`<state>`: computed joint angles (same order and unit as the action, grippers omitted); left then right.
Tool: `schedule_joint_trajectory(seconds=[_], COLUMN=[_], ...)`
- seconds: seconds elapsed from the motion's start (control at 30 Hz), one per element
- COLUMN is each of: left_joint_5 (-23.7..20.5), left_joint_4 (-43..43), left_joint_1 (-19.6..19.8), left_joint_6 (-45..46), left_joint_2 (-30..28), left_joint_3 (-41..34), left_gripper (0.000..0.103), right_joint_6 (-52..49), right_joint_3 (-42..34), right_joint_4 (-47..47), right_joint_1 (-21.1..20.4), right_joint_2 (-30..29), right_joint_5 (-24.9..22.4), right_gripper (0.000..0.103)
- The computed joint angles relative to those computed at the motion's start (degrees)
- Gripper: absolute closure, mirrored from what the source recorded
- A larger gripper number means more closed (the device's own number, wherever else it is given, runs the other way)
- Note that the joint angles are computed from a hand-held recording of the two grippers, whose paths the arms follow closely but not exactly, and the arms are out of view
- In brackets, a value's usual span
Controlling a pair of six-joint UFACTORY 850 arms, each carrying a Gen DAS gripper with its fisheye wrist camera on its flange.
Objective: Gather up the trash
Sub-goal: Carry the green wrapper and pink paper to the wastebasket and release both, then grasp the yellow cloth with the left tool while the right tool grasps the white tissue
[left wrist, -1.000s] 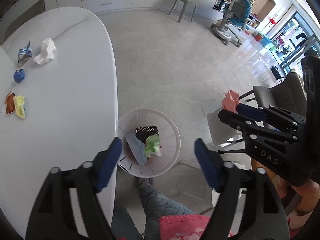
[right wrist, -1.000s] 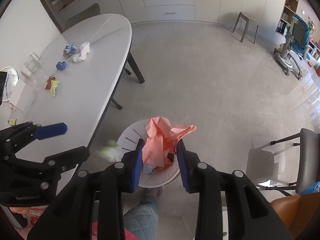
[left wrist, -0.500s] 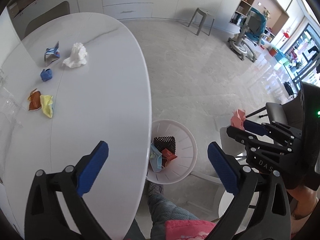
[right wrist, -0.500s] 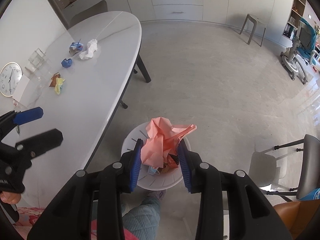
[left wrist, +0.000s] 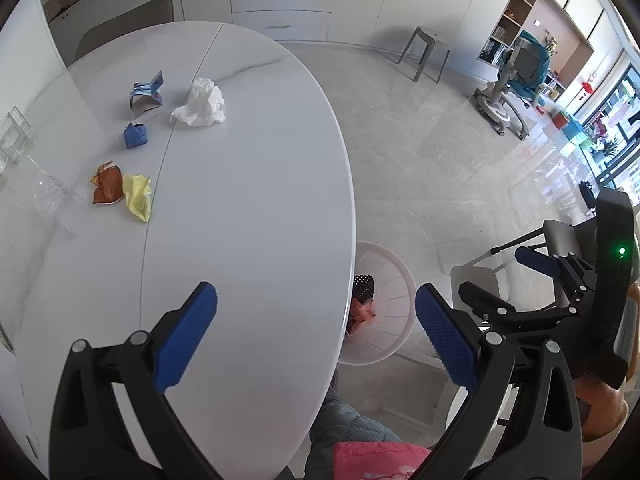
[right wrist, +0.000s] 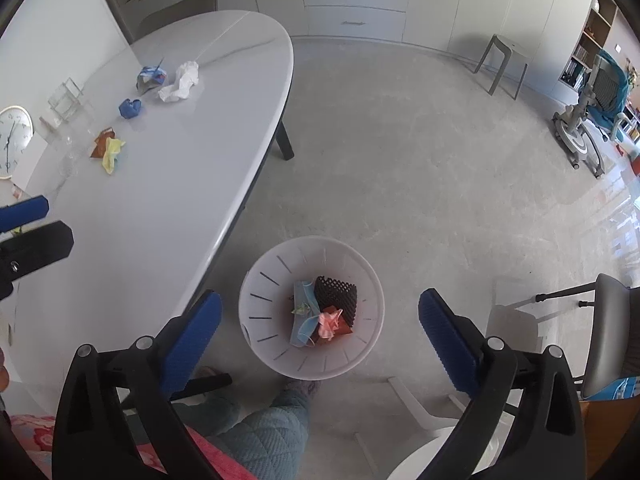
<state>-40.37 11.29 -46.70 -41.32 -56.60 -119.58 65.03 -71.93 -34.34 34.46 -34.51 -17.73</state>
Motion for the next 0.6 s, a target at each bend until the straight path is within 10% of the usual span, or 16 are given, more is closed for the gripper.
schedule_joint_trajectory(seconds=[0.6], left_joint_5=[3.2], left_joint_4=[2.3], left_joint_1=[2.4], left_joint_6=[-4.3], left_joint_2=[4.6], left_joint_3=[8.0], left_gripper=[0.008], right_joint_6=[-0.2], right_joint_3=[-6.1], right_joint_4=[-1.0], right_joint_1=[2.2], right_joint_2=[-2.3], right_joint_5=[-3.1], right_gripper=[0.003])
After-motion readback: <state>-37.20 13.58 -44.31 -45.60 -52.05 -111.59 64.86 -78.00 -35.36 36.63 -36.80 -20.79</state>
